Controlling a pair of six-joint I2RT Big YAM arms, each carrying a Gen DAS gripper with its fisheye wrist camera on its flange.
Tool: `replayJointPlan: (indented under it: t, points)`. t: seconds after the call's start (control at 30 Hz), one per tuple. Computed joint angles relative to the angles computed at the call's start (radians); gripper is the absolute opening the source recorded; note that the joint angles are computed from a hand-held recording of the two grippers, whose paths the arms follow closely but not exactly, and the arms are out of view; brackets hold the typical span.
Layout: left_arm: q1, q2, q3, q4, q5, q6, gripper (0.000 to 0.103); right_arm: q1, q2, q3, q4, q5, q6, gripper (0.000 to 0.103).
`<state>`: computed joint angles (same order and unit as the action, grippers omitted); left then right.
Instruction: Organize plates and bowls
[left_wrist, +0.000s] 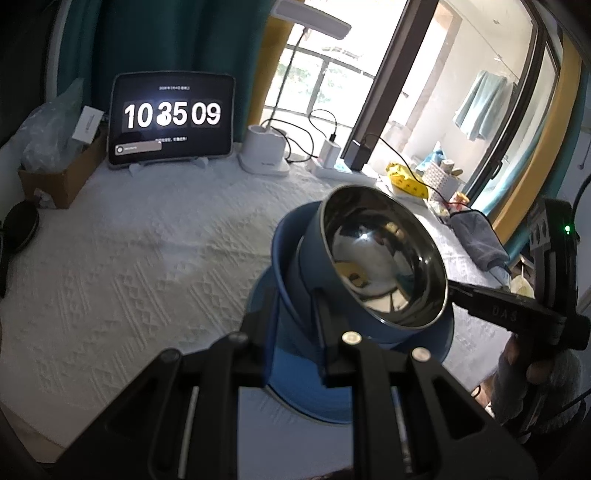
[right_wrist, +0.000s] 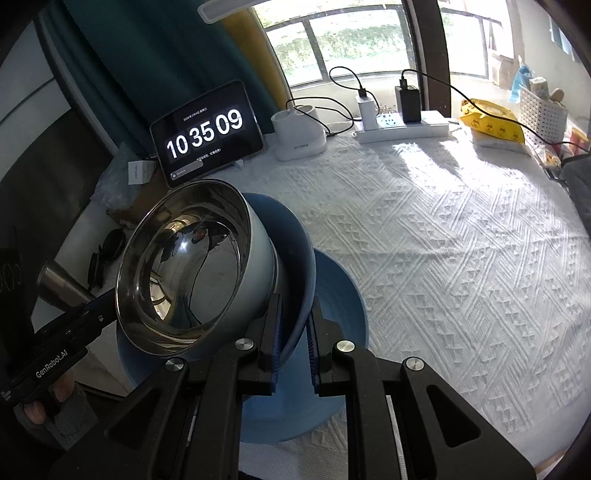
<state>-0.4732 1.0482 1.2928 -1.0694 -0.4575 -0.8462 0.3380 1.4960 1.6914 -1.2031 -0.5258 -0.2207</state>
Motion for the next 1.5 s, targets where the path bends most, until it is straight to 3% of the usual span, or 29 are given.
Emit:
replayJointPlan:
  t: [0.53, 0.7, 0.83, 1.0, 1.17, 1.23, 1.37, 1.5]
  points:
    - [0.01, 0.018, -0.007, 0.019, 0.03, 0.026, 0.017, -0.011, 0.0, -0.005, -0.008, 0.027, 0.009, 0.015]
    - [-0.012, 0.03, 0.001, 0.004, -0.027, 0.046, 0.018, -0.007, -0.004, -0.014, 0.006, 0.029, 0.012, 0.016]
    - [-0.012, 0.031, 0.002, -0.003, -0.031, 0.046, 0.02, -0.01, -0.006, -0.02, 0.013, 0.025, 0.024, 0.016]
    - [-0.031, 0.051, 0.032, -0.054, -0.059, 0.035, 0.02, -0.013, -0.009, -0.029, 0.026, 0.023, 0.041, 0.017]
    - [-0.051, 0.056, 0.044, -0.081, -0.087, 0.012, 0.021, -0.018, -0.006, -0.029, 0.029, 0.031, 0.065, 0.026]
    - [-0.055, 0.058, 0.047, -0.096, -0.096, -0.005, 0.024, -0.023, -0.004, -0.031, 0.032, 0.034, 0.077, 0.034]
    - [-0.063, 0.057, 0.054, -0.12, -0.105, -0.029, 0.03, -0.03, -0.004, -0.034, 0.031, 0.023, 0.09, 0.039]
    - [-0.073, 0.053, 0.063, -0.148, -0.125, -0.067, 0.045, -0.032, -0.018, -0.044, 0.042, 0.02, 0.093, 0.041]
